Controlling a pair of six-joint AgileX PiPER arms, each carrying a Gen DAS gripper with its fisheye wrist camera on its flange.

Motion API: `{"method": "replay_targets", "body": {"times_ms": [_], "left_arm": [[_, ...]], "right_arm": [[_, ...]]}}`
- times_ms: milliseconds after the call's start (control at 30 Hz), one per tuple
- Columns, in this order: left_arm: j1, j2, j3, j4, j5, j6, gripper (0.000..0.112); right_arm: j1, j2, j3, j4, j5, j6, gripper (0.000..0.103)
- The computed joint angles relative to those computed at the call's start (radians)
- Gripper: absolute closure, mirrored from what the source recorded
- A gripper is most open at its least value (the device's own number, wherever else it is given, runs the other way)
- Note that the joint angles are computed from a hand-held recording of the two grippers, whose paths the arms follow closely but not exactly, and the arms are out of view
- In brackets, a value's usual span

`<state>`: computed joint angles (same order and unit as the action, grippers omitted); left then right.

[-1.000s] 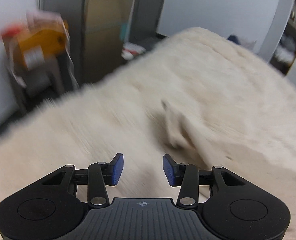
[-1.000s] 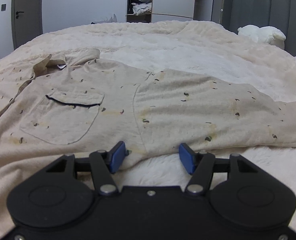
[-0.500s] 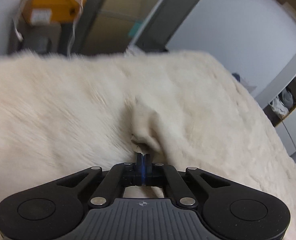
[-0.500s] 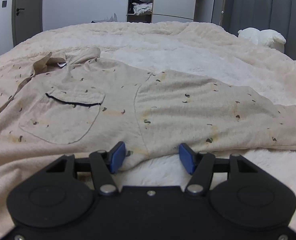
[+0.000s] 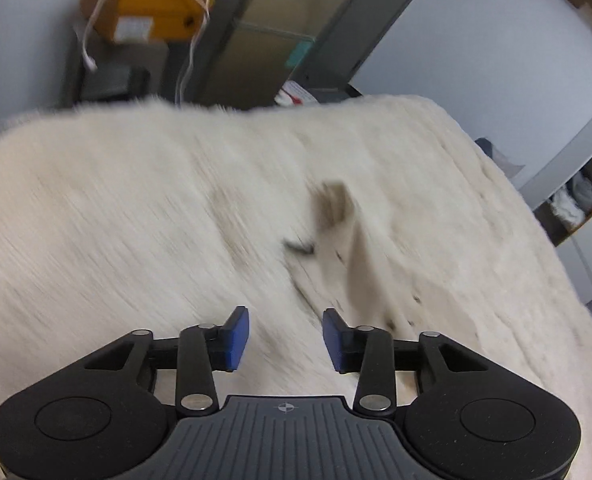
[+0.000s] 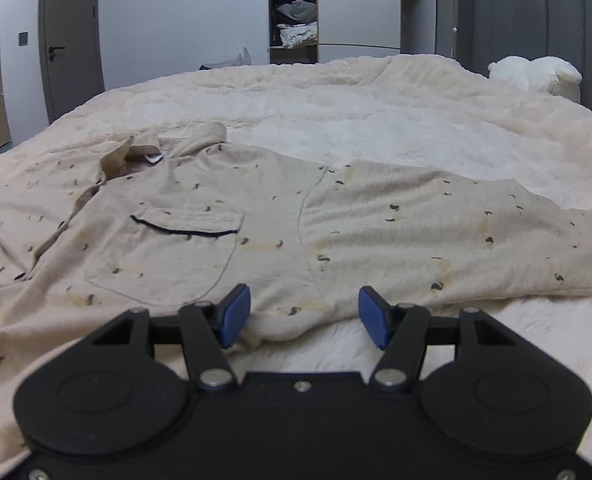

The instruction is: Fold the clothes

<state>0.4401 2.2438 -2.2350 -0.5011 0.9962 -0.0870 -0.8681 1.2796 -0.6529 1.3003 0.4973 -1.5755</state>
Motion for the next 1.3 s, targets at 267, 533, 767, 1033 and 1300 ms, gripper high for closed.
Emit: {"method": "replay_targets", "body": {"times_ms": [267,533,767,1033,1300], "left_arm": [[-0.049,0.180,-0.234,0.049,-0.042,-0.117,0.073],[-0.025,-0.091,0.191,0.021,-0.286,0.024,0.111],[-0.028,-0.270,0.343,0.130,-0.213,0.084,0.085],[-0.196,-0.565,0.647,-0.101,-0.207,0.415,0.059],[-0.574,-0.403,0.452,-0.049,-0.200,0.422,0.048]], "right_arm": [[0.055,-0.073,0.046,-0.112,-0.047,0.110,0.044],[0.122,-0.047,0.052,-0.118,-0.104,0.125,0.044],[0.049,-0.066,0.005,-0.206,0.042,0.254,0.044],[-0.039,-0.055,-0.036,-0.222,0.201,0.306,0.044],[0.043,0.091,-0.285,-0.275,0.223,0.399,0.044]]}}
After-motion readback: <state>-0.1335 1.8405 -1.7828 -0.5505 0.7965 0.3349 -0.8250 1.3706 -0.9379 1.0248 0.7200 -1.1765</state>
